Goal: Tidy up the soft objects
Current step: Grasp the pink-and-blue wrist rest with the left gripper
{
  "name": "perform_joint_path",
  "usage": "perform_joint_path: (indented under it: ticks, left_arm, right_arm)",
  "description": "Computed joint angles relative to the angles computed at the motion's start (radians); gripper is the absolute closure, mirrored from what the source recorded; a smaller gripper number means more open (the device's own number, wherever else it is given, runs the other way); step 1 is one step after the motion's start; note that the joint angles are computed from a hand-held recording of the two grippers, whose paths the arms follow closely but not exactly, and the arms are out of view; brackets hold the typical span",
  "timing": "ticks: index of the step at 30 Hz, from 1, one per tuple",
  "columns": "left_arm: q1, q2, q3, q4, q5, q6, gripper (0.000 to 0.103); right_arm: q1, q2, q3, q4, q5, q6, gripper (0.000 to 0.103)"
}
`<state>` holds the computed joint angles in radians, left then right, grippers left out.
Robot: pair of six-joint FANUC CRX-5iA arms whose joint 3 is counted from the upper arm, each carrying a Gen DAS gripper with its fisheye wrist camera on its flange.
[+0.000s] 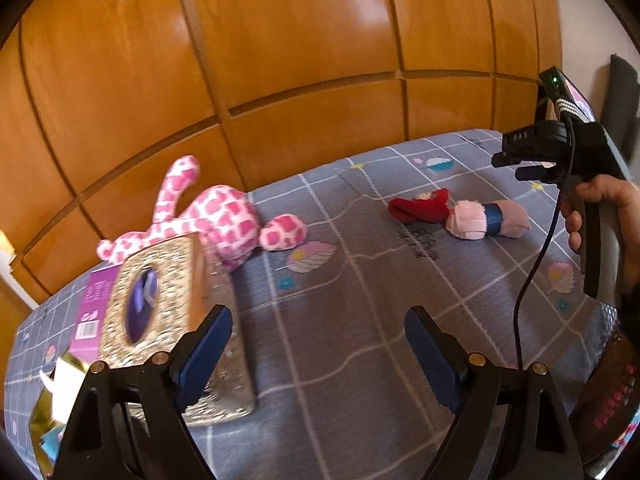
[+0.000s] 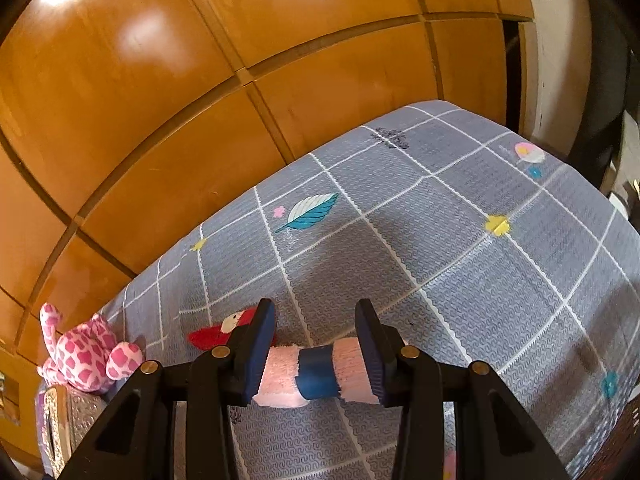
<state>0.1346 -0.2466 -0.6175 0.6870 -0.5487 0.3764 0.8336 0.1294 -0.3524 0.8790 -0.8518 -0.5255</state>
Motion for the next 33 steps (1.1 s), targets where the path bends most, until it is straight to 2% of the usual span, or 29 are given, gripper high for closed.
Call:
perform_joint_path:
  ticks: [10,15,21,26,28,33]
  left_arm:
    - [-0.084,0.109,0.085,-0.071,-0.018,0.1,0.015]
    - [-0.115,0.189,0.155,-0.094,-0.062,0.169,0.015]
    - [-0.159,0.279,0.226,-0.034,-0.127,0.188,0.015]
    - [-0.226,0.354,0.289,-0.013,-0.166,0.18,0.015]
    - [-0.249,0.396,0.329,-0.012,-0.2,0.21,0.015]
    - [-0.295,0.469,0.386,0.008,-0.21,0.239,0.014]
  right_arm:
    - [-0.014,-0.028,-0.04,0.008,0.033,-0.087,0.062]
    - [-0.022,-0.041,-0.058,0.009,0.055,-0.121,0.062]
    - [-0.034,-0.064,-0.091,0.006,0.093,-0.186,0.062]
    - [-0.053,-0.083,-0.127,0.011,0.164,-0.242,0.062]
    - [-0.054,-0.087,-0.134,0.024,0.171,-0.258,0.062]
    - [-0.066,-0.105,-0.169,0.067,0.213,-0.331,0.062]
